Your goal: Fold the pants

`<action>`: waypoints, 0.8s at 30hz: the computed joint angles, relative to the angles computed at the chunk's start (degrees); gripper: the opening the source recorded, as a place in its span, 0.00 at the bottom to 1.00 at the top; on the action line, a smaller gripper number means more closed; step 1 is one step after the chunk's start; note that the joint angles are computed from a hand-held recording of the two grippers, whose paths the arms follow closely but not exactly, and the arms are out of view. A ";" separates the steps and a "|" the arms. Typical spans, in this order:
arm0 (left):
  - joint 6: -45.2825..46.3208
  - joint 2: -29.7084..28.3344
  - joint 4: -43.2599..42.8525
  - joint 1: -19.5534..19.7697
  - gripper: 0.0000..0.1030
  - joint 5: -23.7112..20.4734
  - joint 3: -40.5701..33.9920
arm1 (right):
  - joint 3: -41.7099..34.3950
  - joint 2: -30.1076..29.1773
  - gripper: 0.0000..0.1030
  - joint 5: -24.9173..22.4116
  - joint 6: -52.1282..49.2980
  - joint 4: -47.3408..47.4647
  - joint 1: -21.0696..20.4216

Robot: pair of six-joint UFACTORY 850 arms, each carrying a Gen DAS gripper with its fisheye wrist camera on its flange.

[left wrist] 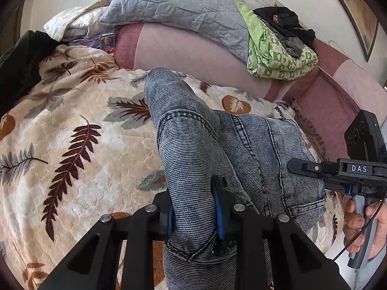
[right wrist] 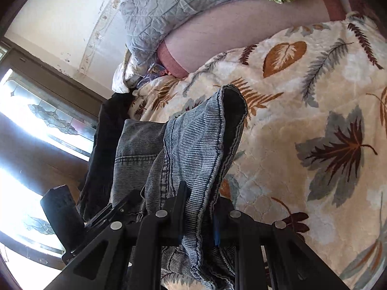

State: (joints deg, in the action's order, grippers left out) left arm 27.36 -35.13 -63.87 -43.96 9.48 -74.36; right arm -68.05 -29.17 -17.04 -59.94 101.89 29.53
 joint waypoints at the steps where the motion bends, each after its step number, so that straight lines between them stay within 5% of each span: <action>1: -0.11 -0.26 0.19 0.14 0.27 -0.18 -0.28 | -0.20 -0.42 0.18 -0.25 -0.01 0.09 -0.20; 16: -10.51 -4.44 11.85 1.61 0.27 -2.62 -4.49 | -1.41 -2.89 0.18 -0.73 -0.83 1.04 -1.86; 24: -8.91 -4.67 10.30 1.74 0.27 -2.55 -5.06 | -1.98 -3.44 0.18 -0.89 -0.38 -0.03 -2.11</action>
